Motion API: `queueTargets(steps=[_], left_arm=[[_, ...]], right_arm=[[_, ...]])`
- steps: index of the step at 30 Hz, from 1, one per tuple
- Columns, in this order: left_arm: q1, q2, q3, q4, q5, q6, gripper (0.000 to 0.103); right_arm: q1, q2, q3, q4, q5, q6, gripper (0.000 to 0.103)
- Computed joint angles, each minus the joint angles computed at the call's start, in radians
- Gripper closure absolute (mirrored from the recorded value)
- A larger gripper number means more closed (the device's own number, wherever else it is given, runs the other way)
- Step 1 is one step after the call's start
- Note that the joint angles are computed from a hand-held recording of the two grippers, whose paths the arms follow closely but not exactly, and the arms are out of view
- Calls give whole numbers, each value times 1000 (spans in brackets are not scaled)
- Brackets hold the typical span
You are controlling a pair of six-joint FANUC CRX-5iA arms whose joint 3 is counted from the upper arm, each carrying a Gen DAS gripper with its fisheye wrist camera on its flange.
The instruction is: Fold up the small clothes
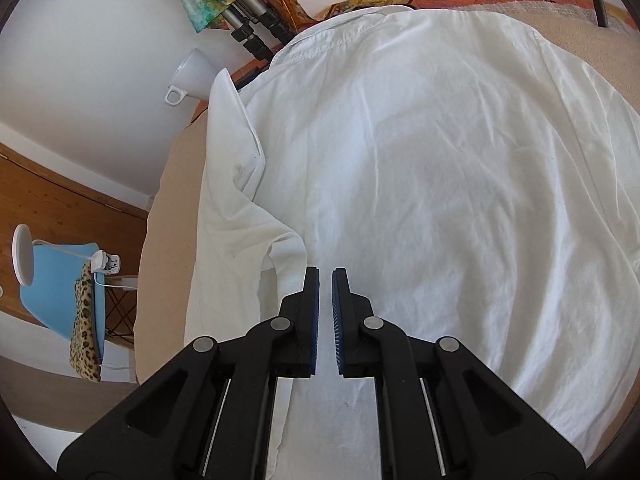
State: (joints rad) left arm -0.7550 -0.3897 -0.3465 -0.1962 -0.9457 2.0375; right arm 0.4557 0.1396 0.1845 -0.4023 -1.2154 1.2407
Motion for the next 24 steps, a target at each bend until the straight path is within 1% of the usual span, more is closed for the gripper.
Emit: queueTargets(steps=[1,2,4,6,7,8,10,13,17,19,22,23,24], left_arm=[[-15,-8,5,-34,-27,35,82],[-25,-22,4,-62,-49,69,81],[-19,-52,-10,-83,-72,124,79],[14,-80,-35,-79,-70,182,76],[52,-98,-60,-47,-51,190,75],[90,-112,-88,-6,-27,190,74],[156,-130,-139,69,18,189,72],[219,-143,-198,147,81,191,70],[298,-147,-265,279,141,119,68],[327,-144,-294,348,162,66,71],[336,-145,-305,376,179,43,72],[344,-149,-312,387,188,37,74],[361,-159,-333,422,206,16,84]], right_arm=[[-7,-5,4,-11,-6,16,82],[-17,-10,8,-31,-14,34,67],[-20,-31,3,-33,-1,56,57],[-11,-41,8,-20,11,87,56],[-12,-41,15,-27,17,103,53],[-15,-39,25,-41,23,118,47],[-17,-30,47,-59,41,128,39],[-14,4,95,-78,59,143,38],[3,84,181,-72,50,160,32],[17,128,226,-52,46,162,31],[35,202,302,-29,27,170,28],[41,226,326,-20,20,171,28],[47,250,349,-9,13,170,28]])
